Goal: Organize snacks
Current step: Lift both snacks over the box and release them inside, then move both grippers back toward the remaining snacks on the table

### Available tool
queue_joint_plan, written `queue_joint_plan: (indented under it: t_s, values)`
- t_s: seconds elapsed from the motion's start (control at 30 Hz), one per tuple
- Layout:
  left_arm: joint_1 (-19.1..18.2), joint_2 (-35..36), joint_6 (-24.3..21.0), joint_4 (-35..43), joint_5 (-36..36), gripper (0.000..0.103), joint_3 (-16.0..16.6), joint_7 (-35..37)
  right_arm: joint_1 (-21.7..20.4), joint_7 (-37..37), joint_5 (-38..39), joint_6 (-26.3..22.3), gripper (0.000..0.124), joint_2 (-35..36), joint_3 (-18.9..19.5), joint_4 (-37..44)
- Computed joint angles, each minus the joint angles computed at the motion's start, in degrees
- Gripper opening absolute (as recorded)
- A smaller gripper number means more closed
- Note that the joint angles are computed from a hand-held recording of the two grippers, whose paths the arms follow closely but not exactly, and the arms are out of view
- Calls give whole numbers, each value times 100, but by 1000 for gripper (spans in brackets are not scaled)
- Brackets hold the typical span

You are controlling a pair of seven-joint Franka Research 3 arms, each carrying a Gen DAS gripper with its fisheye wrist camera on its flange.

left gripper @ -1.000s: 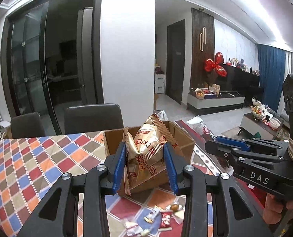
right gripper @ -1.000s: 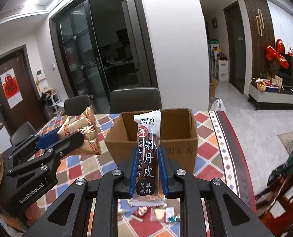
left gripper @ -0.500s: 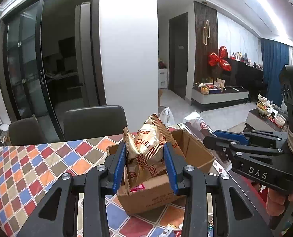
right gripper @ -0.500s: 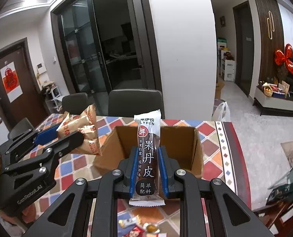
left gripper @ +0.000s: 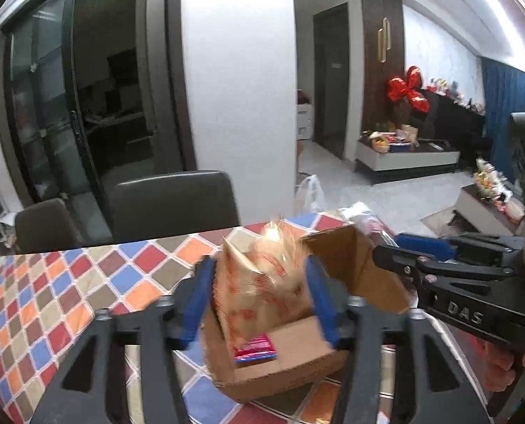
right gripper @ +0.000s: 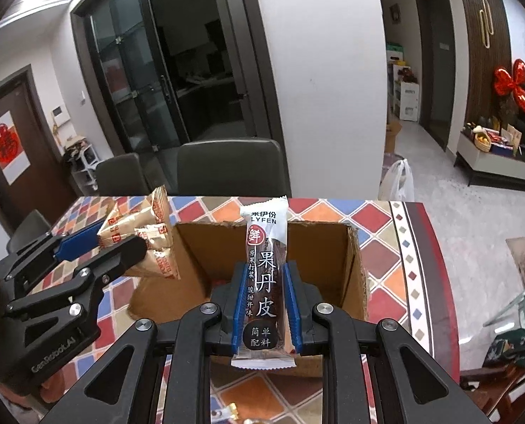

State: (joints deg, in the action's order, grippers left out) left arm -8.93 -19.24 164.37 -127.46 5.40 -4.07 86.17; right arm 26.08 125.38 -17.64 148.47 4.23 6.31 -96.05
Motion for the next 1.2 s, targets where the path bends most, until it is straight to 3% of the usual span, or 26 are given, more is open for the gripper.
queue_joint_plan:
  t_s: [0.03, 0.1, 0.33, 0.6, 0.83, 1.2]
  values:
    - [96, -29, 41, -36, 102, 61, -73, -106, 13, 59, -75, -71, 43, 46, -6, 76]
    - [142, -114, 49, -114, 176, 64, -85, -171, 61, 447, -451, -96, 55, 15, -61, 56]
    - [173, -715, 96, -611, 403, 68, -102, -419, 17, 998, -868, 2, 55, -395, 62, -381]
    - [-227, -1685, 255, -1405, 264, 71, 247, -289, -225, 1418, -1151, 374, 55, -1064, 467, -1200]
    - [-54, -2499, 363, -2068, 460, 72, 130, -463, -415, 1706, -1449, 542, 55, -1500, 884, -1746]
    - [-103, -3614, 26, -2946, 593, 72, 216, -592, -662, 2078, -1398, 804, 55, -2077, 1416, -2565]
